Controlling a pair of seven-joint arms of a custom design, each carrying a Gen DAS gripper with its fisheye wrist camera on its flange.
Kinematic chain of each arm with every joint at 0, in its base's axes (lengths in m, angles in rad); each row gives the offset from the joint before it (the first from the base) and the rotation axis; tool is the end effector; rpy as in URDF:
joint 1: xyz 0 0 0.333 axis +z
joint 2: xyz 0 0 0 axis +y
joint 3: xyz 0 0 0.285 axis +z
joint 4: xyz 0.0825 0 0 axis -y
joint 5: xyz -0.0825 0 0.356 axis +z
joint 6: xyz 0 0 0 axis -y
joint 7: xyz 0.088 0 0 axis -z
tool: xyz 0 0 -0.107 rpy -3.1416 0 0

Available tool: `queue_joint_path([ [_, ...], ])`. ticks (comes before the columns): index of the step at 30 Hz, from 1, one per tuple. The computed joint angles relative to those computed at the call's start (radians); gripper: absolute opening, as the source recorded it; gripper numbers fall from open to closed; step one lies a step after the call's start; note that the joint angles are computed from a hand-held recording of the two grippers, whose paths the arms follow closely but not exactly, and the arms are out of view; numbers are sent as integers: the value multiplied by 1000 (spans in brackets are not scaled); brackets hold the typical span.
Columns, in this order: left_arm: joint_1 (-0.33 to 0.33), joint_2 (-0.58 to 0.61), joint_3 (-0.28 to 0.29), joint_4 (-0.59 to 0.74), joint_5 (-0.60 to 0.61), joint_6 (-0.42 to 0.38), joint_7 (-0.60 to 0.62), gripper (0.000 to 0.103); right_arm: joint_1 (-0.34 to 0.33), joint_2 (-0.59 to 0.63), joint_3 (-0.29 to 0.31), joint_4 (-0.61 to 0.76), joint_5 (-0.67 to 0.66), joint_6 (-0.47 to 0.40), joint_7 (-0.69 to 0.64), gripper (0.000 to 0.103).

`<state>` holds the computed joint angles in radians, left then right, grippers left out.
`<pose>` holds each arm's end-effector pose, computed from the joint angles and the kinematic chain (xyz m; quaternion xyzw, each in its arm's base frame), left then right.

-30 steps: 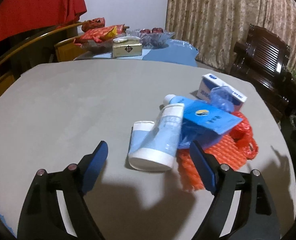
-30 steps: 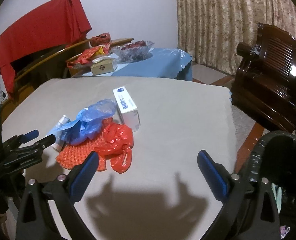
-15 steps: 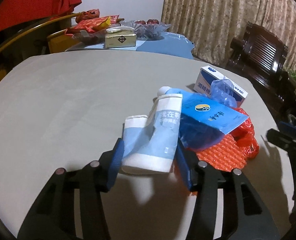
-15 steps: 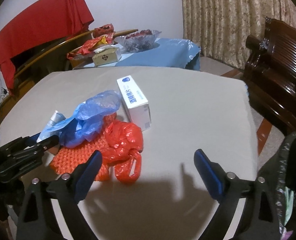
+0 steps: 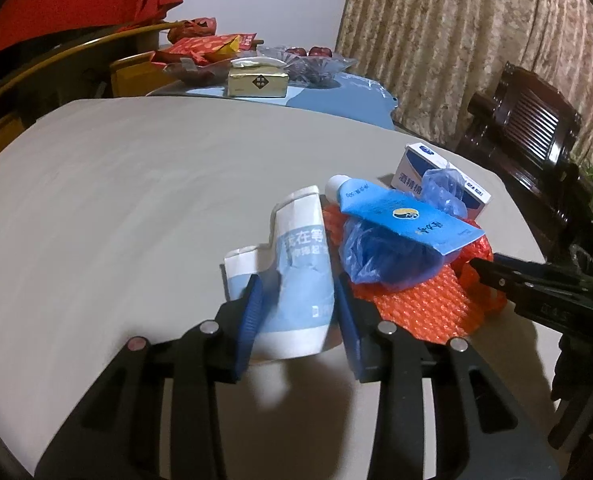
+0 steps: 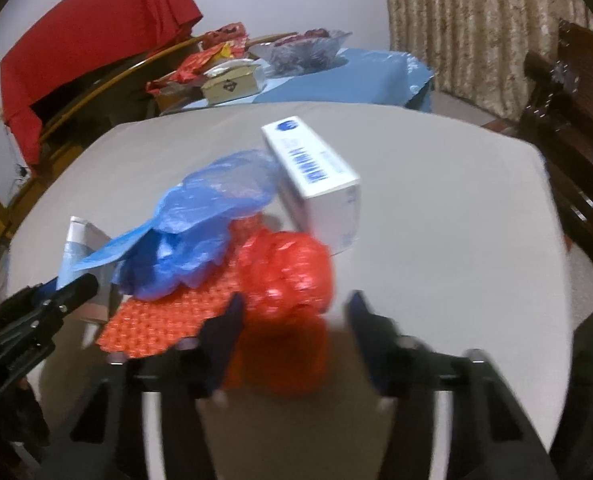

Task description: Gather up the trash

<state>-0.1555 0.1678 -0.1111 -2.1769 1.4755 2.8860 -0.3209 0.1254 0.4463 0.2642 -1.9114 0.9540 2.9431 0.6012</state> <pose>0.5012 -0.1961 0.3281 -0.7320 0.5594 -0.2906 0.2586 0.5977 0.1745 0.3033 -0.7800 0.5131 -0.0877 0.3473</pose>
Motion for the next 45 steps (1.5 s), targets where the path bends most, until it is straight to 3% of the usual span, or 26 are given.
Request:
queue_joint_path([
  [3, 0, -17, 0, -13, 11, 1, -20, 36, 5, -20, -8, -16, -15, -17, 11, 29],
  [6, 3, -42, -5, -30, 36, 2, -52, 35, -19, -55, 16, -45, 50, -15, -41, 29],
  [11, 6, -83, -25, -57, 43, -8, -63, 35, -14, -119, 0, -98, 134, -20, -111, 29],
  [29, -28, -185, -96, -68, -44, -65, 14, 35, 78, -362, -149, -259, 466, -81, -371, 29],
  [45, -91, -173, -132, 10, -51, -105, 53, 35, 107, -513, -229, -359, 533, -92, -425, 29],
])
